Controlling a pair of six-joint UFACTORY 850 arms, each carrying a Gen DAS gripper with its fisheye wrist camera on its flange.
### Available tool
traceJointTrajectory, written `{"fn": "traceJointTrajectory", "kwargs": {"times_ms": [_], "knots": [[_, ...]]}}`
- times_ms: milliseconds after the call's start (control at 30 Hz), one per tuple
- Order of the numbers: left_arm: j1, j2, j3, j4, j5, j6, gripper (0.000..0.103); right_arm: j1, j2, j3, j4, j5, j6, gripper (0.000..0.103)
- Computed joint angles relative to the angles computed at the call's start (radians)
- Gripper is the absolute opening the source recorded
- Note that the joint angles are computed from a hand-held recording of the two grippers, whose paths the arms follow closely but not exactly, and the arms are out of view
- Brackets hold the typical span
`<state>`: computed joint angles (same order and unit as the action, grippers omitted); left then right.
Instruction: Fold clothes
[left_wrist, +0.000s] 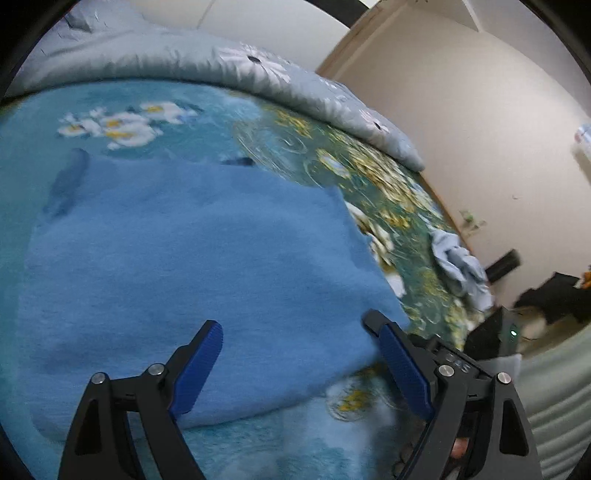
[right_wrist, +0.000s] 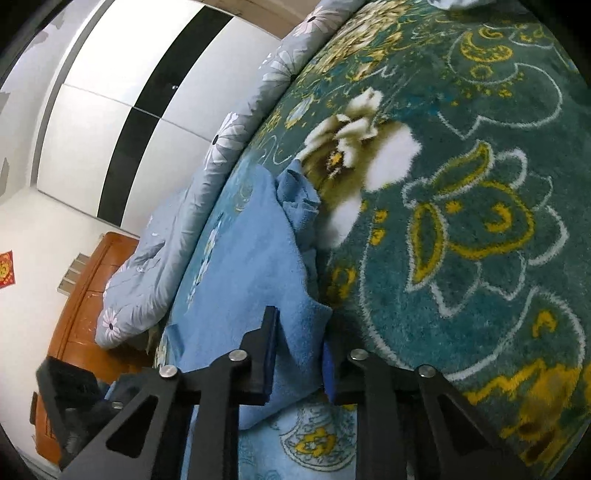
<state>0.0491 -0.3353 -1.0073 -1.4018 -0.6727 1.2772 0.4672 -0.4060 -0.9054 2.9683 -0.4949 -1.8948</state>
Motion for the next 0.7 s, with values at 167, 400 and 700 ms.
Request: {"fn": "traceJointTrajectory", "kwargs": {"times_ms": [167,400,700], "knots": [[-0.023,-0.058,-0.050,0.175,0.004,-0.163,0.083,0.002,0.010,-0.003,-0.005,0.021,-0.021,0.017],[0.002,-0.049,-0.044,0.192,0.027,-0.209,0.042,0.010,0.034,-0.020,0.004,0.083,-0.079,0.015],[0.044,-0.001,-0.014,0.227,0.171,-0.295,0.007,0.044,0.059,-0.086,0.112,0.186,-0.264,0.014]]}}
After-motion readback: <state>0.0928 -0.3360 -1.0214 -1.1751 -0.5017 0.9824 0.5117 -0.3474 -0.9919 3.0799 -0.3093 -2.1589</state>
